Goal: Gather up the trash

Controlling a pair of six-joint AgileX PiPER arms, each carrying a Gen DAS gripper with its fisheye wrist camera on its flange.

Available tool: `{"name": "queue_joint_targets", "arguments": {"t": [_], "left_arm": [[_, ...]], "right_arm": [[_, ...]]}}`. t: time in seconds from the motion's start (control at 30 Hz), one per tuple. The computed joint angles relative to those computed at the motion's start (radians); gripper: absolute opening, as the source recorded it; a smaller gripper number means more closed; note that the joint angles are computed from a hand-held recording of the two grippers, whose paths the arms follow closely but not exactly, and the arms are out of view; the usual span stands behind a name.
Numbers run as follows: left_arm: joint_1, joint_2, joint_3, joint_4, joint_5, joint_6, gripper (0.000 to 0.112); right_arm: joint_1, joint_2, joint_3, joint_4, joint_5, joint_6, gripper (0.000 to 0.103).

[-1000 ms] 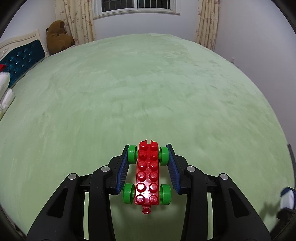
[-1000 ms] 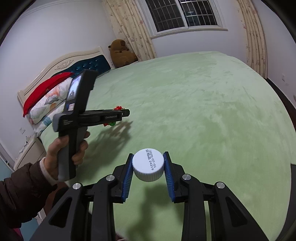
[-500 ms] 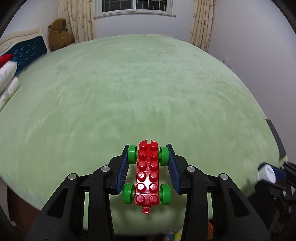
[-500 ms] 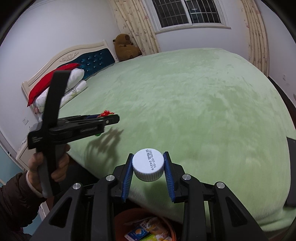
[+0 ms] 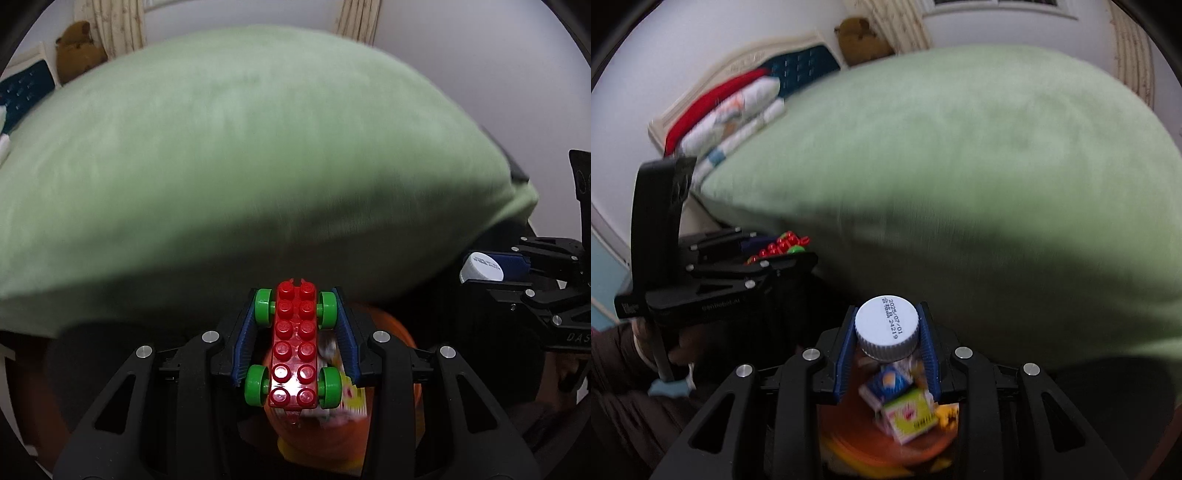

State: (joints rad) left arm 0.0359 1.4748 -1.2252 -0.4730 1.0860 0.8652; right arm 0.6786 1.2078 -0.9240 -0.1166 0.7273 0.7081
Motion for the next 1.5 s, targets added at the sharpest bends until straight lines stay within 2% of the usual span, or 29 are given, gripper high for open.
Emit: {"name": "queue_joint_targets", "arguments": {"t": [0.27,0.4,0.43,0.47,0.5,0.53,0.57,0.73,0.97,1.07,1.13,1.2,1.23,1.3,1.5], "left_arm": [[-0.099,0.045,0.112,0.130,-0.077,-0.066,0.038],[-0.128,0.088,0.113,0.172,-0.076,-0.103,0.038],[-0.132,0.101,0.105,0.178,-0.068,-0.107,0.039],[-0.142,0.112,0.099,0.198,-0.067,-0.127,0.040],[-0.152,0.126,0.089,0.213,-0.063,-0.144,0.053],[-0.158,0.135,0.088,0.229,-0.068,-0.162,0.071],[-0.162,0.131,0.097,0.231,-0.079,-0.170,0.074],[-0.154,0.142,0.092,0.218,-0.080,-0.169,0.074],[-0.064,0.114,0.047,0.146,-0.013,-0.095,0.074],[-0.020,0.090,-0.005,0.078,0.035,-0.044,0.074],[0.008,0.070,-0.053,0.026,0.062,-0.013,0.075],[0.033,0.053,-0.117,-0.030,0.071,0.008,0.082],[0.045,0.047,-0.150,-0.060,0.060,0.016,0.088],[0.056,0.048,-0.207,-0.108,0.014,0.021,0.092],[0.007,0.209,-0.512,-0.069,-0.063,-0.173,0.092]], "right_arm": [[-0.003,0.068,0.096,0.130,-0.053,-0.087,0.032],[-0.018,0.116,0.097,0.193,-0.047,-0.168,0.033],[-0.034,0.136,0.091,0.227,-0.046,-0.217,0.036],[-0.039,0.150,0.086,0.242,-0.037,-0.240,0.054],[-0.029,0.160,0.083,0.217,-0.033,-0.223,0.066],[-0.021,0.167,0.080,0.201,-0.030,-0.213,0.066],[-0.022,0.173,0.076,0.206,-0.024,-0.224,0.066],[-0.037,0.147,0.079,0.198,-0.015,-0.225,0.066],[-0.082,0.042,0.049,0.160,0.031,-0.206,0.066],[-0.101,-0.013,-0.003,0.102,0.043,-0.182,0.067],[-0.101,-0.043,-0.053,0.014,0.042,-0.134,0.074],[-0.105,-0.071,-0.095,-0.103,0.026,-0.073,0.092],[-0.111,-0.079,-0.117,-0.171,0.018,-0.036,0.095],[-0.151,-0.071,-0.165,-0.253,0.009,0.003,0.098],[-0.323,0.043,-0.329,-0.270,-0.020,-0.036,0.098]]}}
